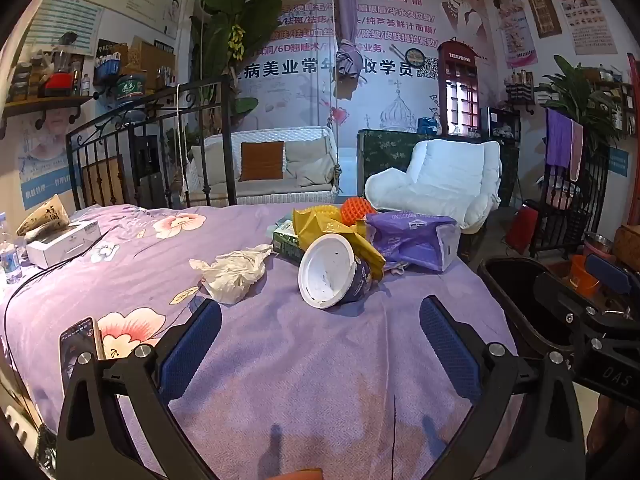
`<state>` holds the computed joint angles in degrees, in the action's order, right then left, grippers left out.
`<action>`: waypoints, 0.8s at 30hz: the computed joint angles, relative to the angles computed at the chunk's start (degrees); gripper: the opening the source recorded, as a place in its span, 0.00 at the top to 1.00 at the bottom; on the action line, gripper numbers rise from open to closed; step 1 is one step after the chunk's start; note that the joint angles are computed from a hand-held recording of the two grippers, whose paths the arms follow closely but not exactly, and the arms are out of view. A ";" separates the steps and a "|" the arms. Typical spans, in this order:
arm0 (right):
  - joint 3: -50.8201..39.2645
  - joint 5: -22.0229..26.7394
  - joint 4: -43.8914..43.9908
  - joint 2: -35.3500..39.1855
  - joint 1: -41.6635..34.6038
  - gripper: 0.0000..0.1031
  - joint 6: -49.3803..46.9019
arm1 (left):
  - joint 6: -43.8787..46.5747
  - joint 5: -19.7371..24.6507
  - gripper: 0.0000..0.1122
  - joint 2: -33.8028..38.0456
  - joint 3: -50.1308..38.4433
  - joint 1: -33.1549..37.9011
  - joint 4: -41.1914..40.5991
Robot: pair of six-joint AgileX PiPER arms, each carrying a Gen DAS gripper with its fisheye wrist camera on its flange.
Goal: Collect trash
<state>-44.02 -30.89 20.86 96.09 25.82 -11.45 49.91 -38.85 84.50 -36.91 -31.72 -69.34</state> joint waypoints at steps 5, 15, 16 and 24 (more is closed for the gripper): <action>0.09 0.32 0.13 -0.40 -0.01 0.04 -0.17 | -0.27 -0.12 0.13 0.02 0.06 -0.02 0.23; 0.06 0.48 0.20 -0.48 -0.03 0.04 -0.17 | -0.39 -0.08 0.13 -0.02 0.07 -0.01 0.28; 0.04 0.40 0.24 -0.41 -0.01 0.04 -0.19 | -0.39 -0.08 0.13 -0.02 0.07 -0.01 0.28; -0.03 0.61 0.12 -0.39 -0.08 0.04 -0.14 | -0.26 0.01 0.13 -0.02 0.05 0.01 0.12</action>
